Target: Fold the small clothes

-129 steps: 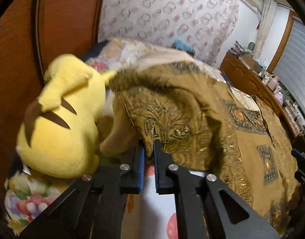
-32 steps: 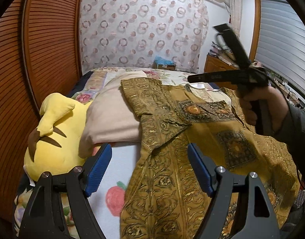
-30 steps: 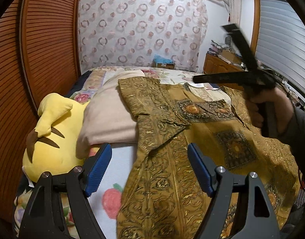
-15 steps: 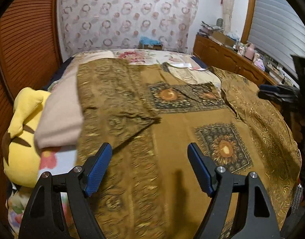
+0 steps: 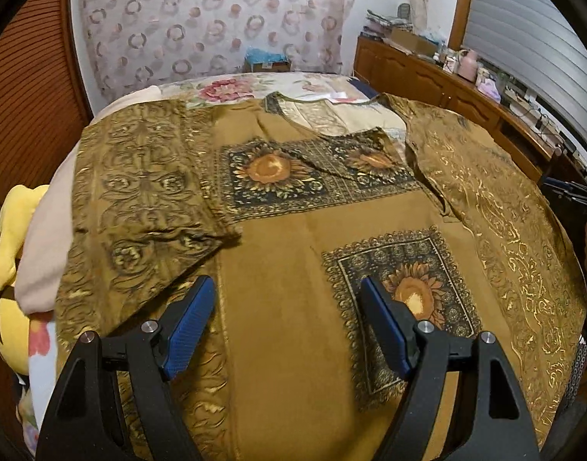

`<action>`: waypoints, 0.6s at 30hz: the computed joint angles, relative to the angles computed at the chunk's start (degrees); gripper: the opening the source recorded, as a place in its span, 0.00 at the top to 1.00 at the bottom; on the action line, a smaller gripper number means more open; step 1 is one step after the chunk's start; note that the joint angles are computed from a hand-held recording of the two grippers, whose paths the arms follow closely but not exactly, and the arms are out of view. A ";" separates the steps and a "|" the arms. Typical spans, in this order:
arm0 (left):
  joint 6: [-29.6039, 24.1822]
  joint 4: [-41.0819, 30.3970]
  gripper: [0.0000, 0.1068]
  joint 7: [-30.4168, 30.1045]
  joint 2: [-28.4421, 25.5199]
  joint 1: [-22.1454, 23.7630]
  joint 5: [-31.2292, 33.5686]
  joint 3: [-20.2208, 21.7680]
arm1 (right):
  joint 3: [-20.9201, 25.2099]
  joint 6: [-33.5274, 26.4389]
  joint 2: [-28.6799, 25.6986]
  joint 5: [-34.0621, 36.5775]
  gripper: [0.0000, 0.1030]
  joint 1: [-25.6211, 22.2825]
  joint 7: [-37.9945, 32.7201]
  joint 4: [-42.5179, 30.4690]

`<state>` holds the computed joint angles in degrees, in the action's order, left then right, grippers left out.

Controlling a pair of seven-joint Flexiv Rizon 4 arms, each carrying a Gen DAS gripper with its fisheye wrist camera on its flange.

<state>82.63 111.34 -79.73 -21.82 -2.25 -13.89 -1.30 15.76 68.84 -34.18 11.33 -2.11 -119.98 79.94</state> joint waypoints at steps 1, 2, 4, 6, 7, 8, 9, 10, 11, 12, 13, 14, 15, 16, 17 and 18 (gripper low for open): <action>-0.51 -0.49 0.26 -0.29 -0.22 -0.45 0.48 0.53 | -1.10 0.02 -0.07 -0.51 0.49 0.49 1.21 0.04; -1.06 -0.94 0.26 -0.52 -0.42 -0.81 0.91 0.91 | -1.93 0.03 -0.22 -1.07 0.49 0.92 2.27 -0.07; -1.89 -1.53 0.26 -0.72 -0.70 -1.09 1.47 1.24 | -2.58 -0.28 -0.59 -1.68 0.49 0.98 3.74 -0.48; -2.70 -2.33 0.26 -1.20 -1.16 -1.56 2.24 1.79 | -3.53 -1.35 -1.43 -2.71 0.49 2.31 6.81 -1.98; -2.84 -2.73 0.26 -1.73 -1.43 -2.05 2.94 2.36 | -3.46 -2.02 -1.84 -2.90 0.49 2.38 7.65 -2.74; -2.78 -3.03 0.26 -2.27 -1.62 -2.55 3.75 2.98 | -3.49 -2.53 -2.38 -3.20 0.49 2.53 8.33 -3.57; -2.80 -3.21 0.26 -2.77 -1.70 -3.03 4.61 3.60 | -3.52 -2.85 -2.50 -3.40 0.49 2.56 8.87 -3.77; -3.00 -3.38 0.25 -3.06 -1.74 -3.27 5.24 3.91 | -3.51 -3.29 -2.63 -3.58 0.49 2.52 9.28 -4.06; -3.13 -3.51 0.24 -3.11 -1.78 -3.16 5.48 3.82 | -3.49 -3.61 -2.67 -3.70 0.49 2.51 9.62 -4.12; -3.15 -3.57 0.24 -3.32 -1.80 -3.14 5.69 3.80 | -3.61 -3.87 -2.77 -3.92 0.49 2.76 10.20 -4.28; -3.19 -3.58 0.24 -3.39 -1.80 -3.04 5.81 3.67 | -3.29 -4.50 -2.82 -3.81 0.49 2.39 10.16 -4.63; -3.24 -3.60 0.22 -3.29 -1.82 -2.85 5.82 3.41 | -3.08 -4.89 -2.75 -3.69 0.49 2.26 10.20 -4.66; -3.39 -3.76 0.22 -3.25 -1.92 -2.82 5.97 3.34 | -3.04 -5.48 -2.60 -3.66 0.49 2.17 10.32 -4.81; -3.46 -3.91 0.22 -3.38 -2.00 -2.90 6.18 3.44 | -2.75 -6.27 -2.67 -3.36 0.49 1.84 10.21 -5.27; -3.49 -3.91 0.22 -3.34 -2.00 -2.76 6.16 3.29 | -2.33 -7.22 -2.78 -2.81 0.49 1.46 10.06 -5.83; -3.50 -3.90 0.21 -3.35 -1.99 -2.72 6.20 3.23 | -2.02 -8.44 -3.27 -2.26 0.49 1.03 9.84 -7.06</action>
<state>79.13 107.44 -83.08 -23.81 -4.97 -7.69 1.92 13.74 60.40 -37.45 9.07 -1.08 -110.14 72.88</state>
